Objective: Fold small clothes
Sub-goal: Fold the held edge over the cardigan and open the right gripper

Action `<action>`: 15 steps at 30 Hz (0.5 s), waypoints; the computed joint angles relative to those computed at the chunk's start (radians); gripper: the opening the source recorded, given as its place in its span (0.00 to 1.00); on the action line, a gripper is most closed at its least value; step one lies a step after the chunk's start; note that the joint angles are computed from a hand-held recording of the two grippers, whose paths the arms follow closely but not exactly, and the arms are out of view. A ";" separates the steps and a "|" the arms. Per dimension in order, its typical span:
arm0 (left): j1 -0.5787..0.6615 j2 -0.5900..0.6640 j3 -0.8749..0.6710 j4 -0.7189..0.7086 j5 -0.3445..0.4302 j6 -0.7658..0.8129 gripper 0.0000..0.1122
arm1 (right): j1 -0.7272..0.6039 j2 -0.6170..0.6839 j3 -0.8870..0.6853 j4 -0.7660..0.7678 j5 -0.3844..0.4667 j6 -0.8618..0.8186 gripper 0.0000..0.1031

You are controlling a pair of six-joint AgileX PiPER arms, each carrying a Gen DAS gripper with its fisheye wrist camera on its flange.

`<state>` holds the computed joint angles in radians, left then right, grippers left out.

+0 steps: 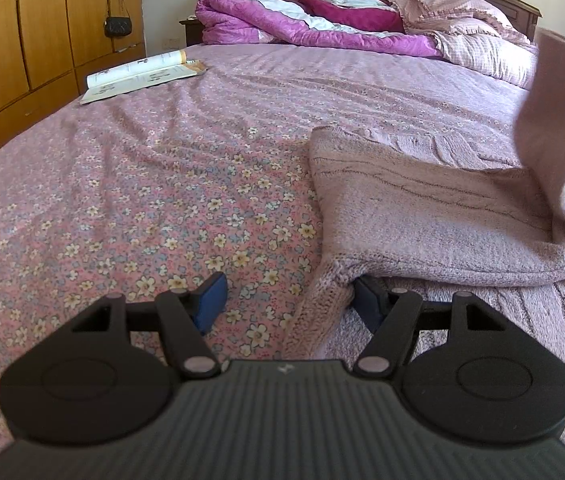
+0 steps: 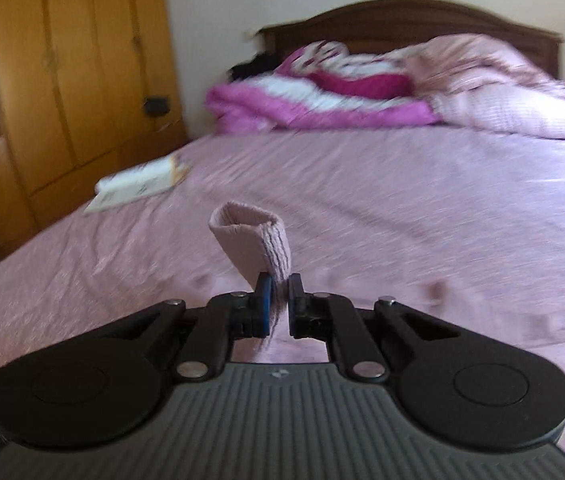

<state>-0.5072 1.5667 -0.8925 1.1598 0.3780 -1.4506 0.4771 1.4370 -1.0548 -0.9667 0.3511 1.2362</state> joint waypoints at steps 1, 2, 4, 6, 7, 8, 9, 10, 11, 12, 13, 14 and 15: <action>0.000 0.000 0.000 0.001 0.001 -0.001 0.62 | -0.023 -0.034 0.025 -0.018 0.003 0.018 0.08; -0.001 0.001 -0.001 0.001 0.001 0.000 0.62 | -0.044 -0.063 0.050 -0.038 0.007 0.040 0.08; -0.002 0.001 0.000 0.005 0.003 -0.004 0.62 | -0.095 -0.124 0.105 -0.050 0.012 0.057 0.08; -0.003 0.002 -0.003 0.002 0.006 0.000 0.62 | -0.143 -0.175 0.165 -0.063 0.012 0.077 0.08; -0.005 0.003 -0.003 0.003 0.008 -0.002 0.62 | -0.170 -0.203 0.201 -0.058 0.008 0.077 0.08; -0.008 0.003 -0.003 0.007 0.011 -0.006 0.62 | -0.195 -0.223 0.231 -0.046 0.004 0.072 0.08; -0.010 0.003 -0.003 0.008 0.014 -0.008 0.62 | -0.223 -0.238 0.261 -0.039 -0.003 0.076 0.08; -0.011 0.004 -0.003 0.010 0.015 -0.008 0.62 | -0.256 -0.248 0.293 -0.029 -0.021 0.077 0.08; -0.012 0.004 -0.004 0.010 0.017 -0.008 0.62 | -0.290 -0.257 0.323 -0.008 -0.038 0.071 0.08; -0.013 0.005 -0.005 0.010 0.018 -0.008 0.62 | -0.315 -0.261 0.350 -0.014 -0.049 0.092 0.08; -0.014 0.006 -0.006 0.010 0.019 -0.006 0.62 | -0.342 -0.260 0.378 -0.025 -0.070 0.110 0.08; -0.014 0.006 -0.006 0.009 0.019 -0.004 0.62 | -0.378 -0.260 0.405 0.001 -0.097 0.092 0.08; -0.013 0.007 -0.007 0.008 0.019 -0.001 0.62 | -0.403 -0.258 0.433 -0.006 -0.124 0.113 0.08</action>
